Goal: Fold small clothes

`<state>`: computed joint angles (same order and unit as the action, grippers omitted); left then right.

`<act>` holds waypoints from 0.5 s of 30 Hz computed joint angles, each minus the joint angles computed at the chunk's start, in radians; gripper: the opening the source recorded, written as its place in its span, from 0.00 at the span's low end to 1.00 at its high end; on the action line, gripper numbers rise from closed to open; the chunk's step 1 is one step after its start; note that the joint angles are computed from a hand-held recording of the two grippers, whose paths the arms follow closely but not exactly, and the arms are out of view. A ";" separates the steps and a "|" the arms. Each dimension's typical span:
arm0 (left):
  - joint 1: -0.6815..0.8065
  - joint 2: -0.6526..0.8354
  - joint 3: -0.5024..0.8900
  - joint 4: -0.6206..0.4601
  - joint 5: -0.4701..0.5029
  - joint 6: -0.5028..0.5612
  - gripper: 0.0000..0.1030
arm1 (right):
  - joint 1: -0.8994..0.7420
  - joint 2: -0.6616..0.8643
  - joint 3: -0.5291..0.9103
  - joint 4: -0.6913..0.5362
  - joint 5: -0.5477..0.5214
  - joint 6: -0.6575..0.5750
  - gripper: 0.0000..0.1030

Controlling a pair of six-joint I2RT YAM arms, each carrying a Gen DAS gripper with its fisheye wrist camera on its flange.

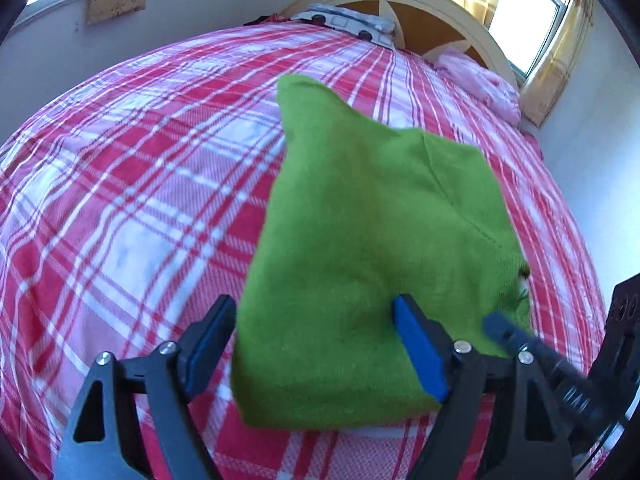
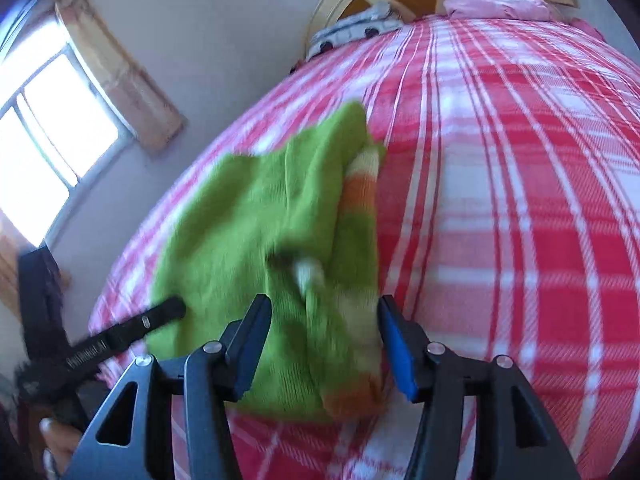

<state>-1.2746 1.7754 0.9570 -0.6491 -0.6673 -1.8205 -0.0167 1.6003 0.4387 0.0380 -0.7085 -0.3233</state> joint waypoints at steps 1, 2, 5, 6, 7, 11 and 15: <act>0.001 0.017 0.016 -0.008 0.003 0.000 0.81 | 0.011 0.015 -0.016 0.022 0.011 0.005 0.54; 0.000 0.034 0.035 -0.032 -0.001 -0.007 0.81 | 0.016 0.001 -0.042 0.057 0.022 0.017 0.54; -0.007 0.053 0.064 -0.071 -0.009 -0.029 0.79 | 0.042 -0.059 -0.075 0.060 0.050 0.027 0.38; -0.013 0.058 0.074 -0.085 -0.008 -0.041 0.76 | 0.043 -0.068 -0.079 0.047 0.041 0.026 0.28; -0.017 0.059 0.083 -0.099 -0.005 -0.042 0.71 | 0.046 -0.081 -0.078 0.024 0.037 0.028 0.27; -0.031 0.041 0.129 -0.179 0.019 -0.022 0.47 | 0.052 -0.160 -0.086 -0.082 0.017 0.058 0.23; -0.042 0.053 0.167 -0.240 0.047 -0.044 0.45 | 0.007 -0.149 -0.063 -0.186 -0.056 0.032 0.23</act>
